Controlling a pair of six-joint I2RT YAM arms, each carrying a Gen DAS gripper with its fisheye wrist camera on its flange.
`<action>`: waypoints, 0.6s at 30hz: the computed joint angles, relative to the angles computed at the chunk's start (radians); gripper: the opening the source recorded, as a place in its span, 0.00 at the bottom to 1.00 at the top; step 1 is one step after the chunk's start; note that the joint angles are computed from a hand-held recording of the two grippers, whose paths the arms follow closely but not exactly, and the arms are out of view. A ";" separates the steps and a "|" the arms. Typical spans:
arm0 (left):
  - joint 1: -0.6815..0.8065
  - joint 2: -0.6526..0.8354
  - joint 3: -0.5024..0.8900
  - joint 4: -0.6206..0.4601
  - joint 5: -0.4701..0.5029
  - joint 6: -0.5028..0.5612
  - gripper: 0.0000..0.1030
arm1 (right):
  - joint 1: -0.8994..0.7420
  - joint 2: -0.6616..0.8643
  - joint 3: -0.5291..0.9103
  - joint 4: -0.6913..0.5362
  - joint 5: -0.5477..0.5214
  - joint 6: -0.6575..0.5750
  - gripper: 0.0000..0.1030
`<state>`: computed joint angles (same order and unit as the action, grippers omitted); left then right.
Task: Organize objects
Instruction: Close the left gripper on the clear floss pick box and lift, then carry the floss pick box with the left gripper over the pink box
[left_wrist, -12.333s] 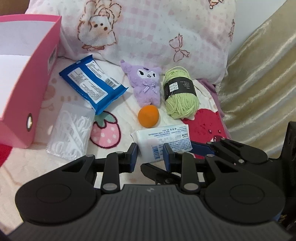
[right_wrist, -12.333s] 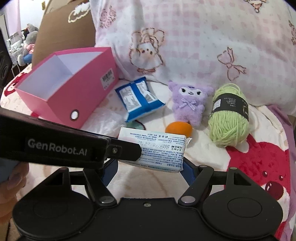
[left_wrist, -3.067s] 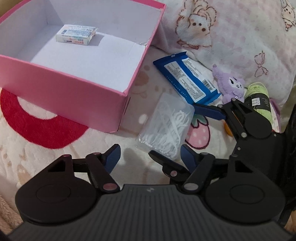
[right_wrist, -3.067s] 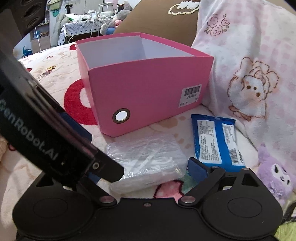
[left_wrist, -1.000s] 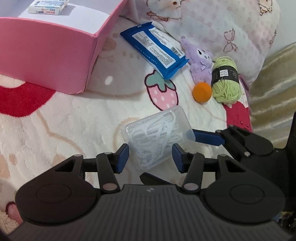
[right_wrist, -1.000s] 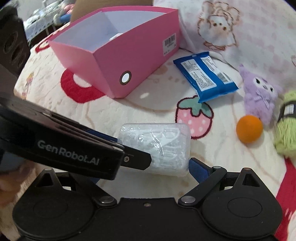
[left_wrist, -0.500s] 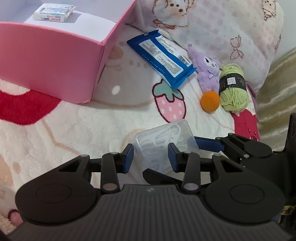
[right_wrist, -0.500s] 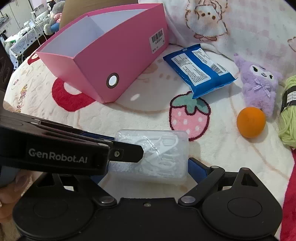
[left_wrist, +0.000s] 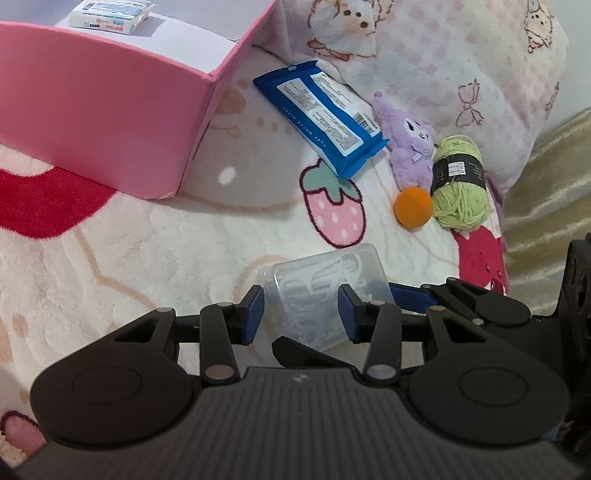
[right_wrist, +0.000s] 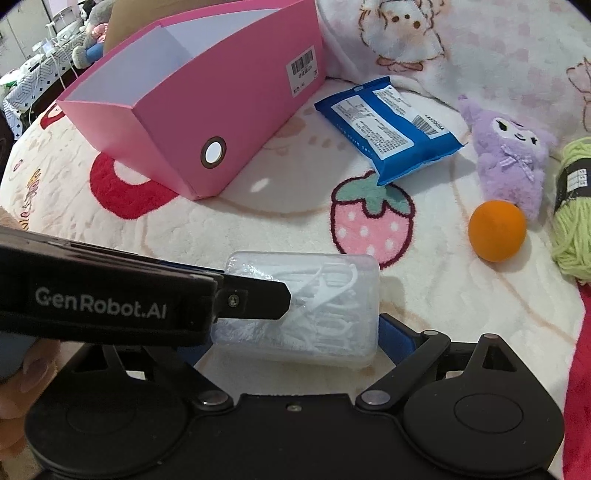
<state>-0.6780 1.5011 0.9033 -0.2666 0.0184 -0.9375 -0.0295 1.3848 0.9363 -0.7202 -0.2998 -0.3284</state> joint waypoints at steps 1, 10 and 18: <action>-0.005 -0.001 0.003 -0.003 -0.005 0.003 0.41 | -0.001 -0.005 0.000 -0.005 0.000 0.010 0.93; -0.051 -0.050 0.039 -0.082 -0.070 0.037 0.40 | -0.002 -0.087 -0.011 -0.043 -0.011 0.095 0.93; -0.083 -0.131 0.073 -0.170 -0.114 0.065 0.39 | 0.010 -0.229 -0.047 -0.040 -0.022 0.180 0.93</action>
